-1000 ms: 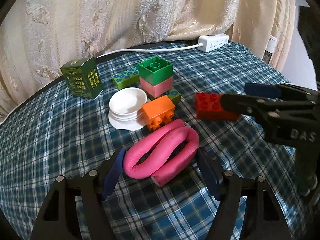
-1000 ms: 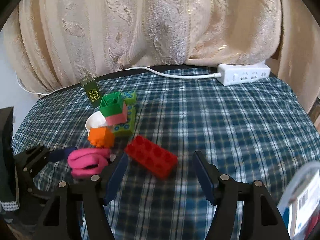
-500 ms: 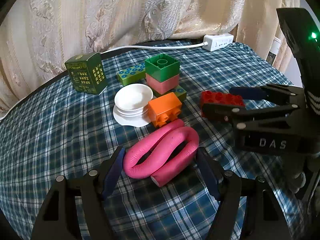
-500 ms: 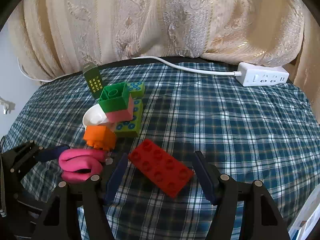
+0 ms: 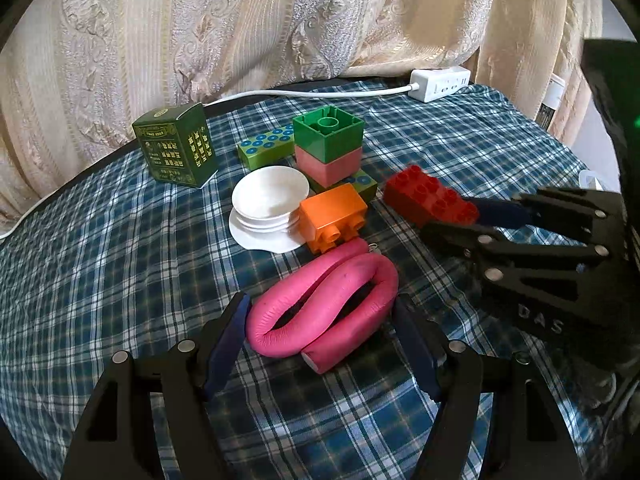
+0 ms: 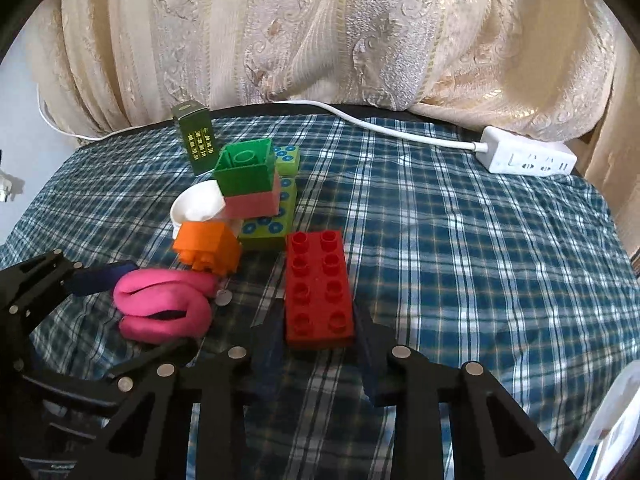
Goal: Organize objects
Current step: 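Grasp the red toy brick with the right gripper while the left gripper holds the pink tube, then carry the red brick into the clear bowl and open the right gripper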
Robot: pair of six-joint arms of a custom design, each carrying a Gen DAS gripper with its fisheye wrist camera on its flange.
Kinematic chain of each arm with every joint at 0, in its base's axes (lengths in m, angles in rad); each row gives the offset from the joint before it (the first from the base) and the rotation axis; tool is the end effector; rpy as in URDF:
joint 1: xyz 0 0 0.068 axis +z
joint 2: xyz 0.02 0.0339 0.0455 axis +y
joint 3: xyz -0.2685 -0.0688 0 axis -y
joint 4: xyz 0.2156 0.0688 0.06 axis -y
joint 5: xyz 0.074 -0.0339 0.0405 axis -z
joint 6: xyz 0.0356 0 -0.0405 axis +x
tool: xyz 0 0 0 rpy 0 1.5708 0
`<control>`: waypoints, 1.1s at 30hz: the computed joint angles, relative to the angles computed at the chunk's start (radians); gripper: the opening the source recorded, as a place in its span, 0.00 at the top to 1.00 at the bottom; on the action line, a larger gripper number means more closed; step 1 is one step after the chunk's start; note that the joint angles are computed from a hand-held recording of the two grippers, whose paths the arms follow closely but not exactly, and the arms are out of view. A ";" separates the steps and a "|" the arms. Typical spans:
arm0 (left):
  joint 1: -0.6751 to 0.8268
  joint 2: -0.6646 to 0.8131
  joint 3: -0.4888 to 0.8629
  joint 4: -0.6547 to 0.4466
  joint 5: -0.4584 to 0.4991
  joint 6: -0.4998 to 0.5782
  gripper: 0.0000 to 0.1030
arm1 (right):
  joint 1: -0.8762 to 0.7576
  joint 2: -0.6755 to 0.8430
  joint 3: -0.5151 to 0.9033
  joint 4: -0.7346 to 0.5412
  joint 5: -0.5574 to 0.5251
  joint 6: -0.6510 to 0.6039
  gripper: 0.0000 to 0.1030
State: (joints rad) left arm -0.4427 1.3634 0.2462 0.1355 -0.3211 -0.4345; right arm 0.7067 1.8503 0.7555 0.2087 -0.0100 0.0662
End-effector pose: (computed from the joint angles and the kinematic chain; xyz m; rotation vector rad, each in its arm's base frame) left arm 0.1611 -0.0640 0.1191 -0.1116 2.4779 0.0441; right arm 0.2397 0.2051 0.1225 -0.7878 2.3611 0.3459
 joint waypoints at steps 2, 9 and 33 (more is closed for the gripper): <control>0.001 0.001 -0.002 0.004 0.002 0.002 0.29 | -0.003 -0.023 -0.028 0.010 -0.006 0.015 0.67; -0.029 -0.025 0.002 -0.020 -0.005 -0.015 0.29 | -0.022 -0.167 -0.169 0.046 -0.021 0.070 0.68; -0.350 -0.066 0.114 -0.198 -0.141 -0.182 0.29 | -0.402 -0.956 -0.513 -0.271 -0.192 0.060 0.68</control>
State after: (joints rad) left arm -0.7924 1.2972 0.3606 -0.0620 -0.4617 -0.6169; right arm 0.3046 0.8942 0.2428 -0.0627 -0.2020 0.1257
